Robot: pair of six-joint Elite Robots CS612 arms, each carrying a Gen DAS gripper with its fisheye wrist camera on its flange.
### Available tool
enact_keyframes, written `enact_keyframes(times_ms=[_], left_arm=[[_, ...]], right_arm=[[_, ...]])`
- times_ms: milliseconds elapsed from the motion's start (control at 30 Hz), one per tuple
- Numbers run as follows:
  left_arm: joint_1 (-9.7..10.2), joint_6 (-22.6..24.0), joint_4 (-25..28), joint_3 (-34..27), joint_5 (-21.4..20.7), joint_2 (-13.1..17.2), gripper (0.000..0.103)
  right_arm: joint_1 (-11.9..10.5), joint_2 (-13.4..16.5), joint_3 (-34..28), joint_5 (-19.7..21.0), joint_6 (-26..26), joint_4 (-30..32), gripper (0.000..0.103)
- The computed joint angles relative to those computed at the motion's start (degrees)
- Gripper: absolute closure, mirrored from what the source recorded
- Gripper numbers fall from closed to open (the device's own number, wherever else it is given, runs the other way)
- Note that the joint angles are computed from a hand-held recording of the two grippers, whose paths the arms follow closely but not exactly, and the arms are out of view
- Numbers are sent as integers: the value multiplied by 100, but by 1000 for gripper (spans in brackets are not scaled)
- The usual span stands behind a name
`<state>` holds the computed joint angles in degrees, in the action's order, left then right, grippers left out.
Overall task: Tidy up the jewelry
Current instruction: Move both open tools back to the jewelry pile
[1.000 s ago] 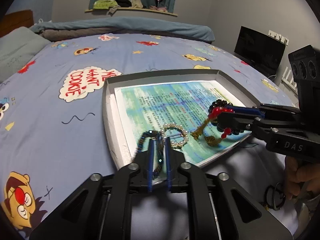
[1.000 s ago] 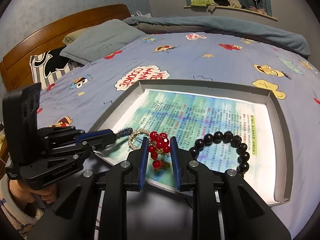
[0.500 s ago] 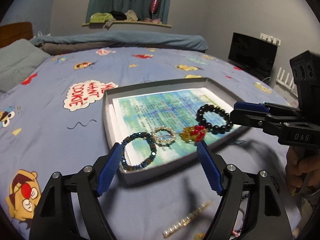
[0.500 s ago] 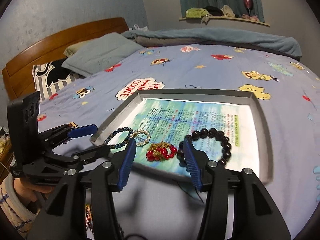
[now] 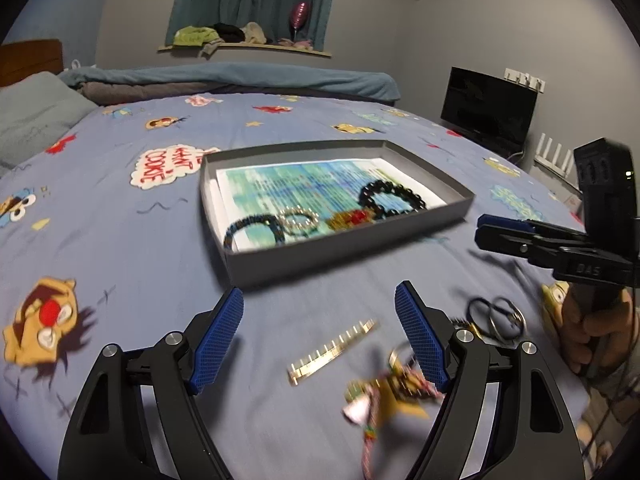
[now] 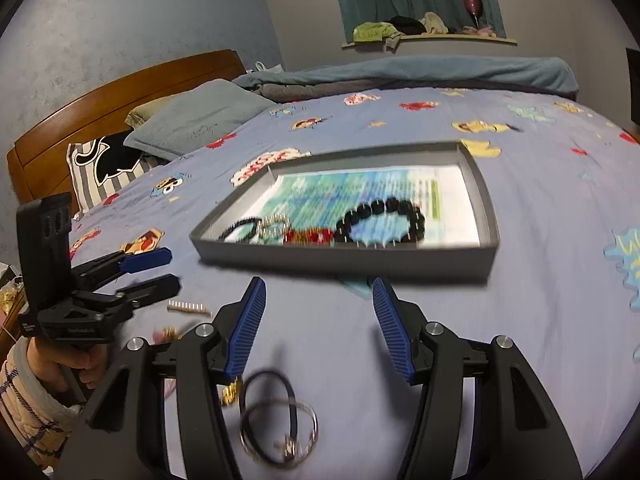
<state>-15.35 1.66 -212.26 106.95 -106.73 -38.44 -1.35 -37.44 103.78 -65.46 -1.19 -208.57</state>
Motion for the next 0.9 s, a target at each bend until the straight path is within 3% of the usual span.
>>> enact_keyframes(times_ms=[267, 600, 900], left_arm=[[-24, -27, -335, 421, -114, -40, 24], [-136, 136, -402, 665, -65, -2, 25], [-58, -140, -311, 615, -176, 47, 54]], right_arm=[[-76, -15, 306, 92, 92, -290, 41], [-3, -77, 645, -9, -400, -438, 31], [72, -63, 652, -103, -686, -259, 30]])
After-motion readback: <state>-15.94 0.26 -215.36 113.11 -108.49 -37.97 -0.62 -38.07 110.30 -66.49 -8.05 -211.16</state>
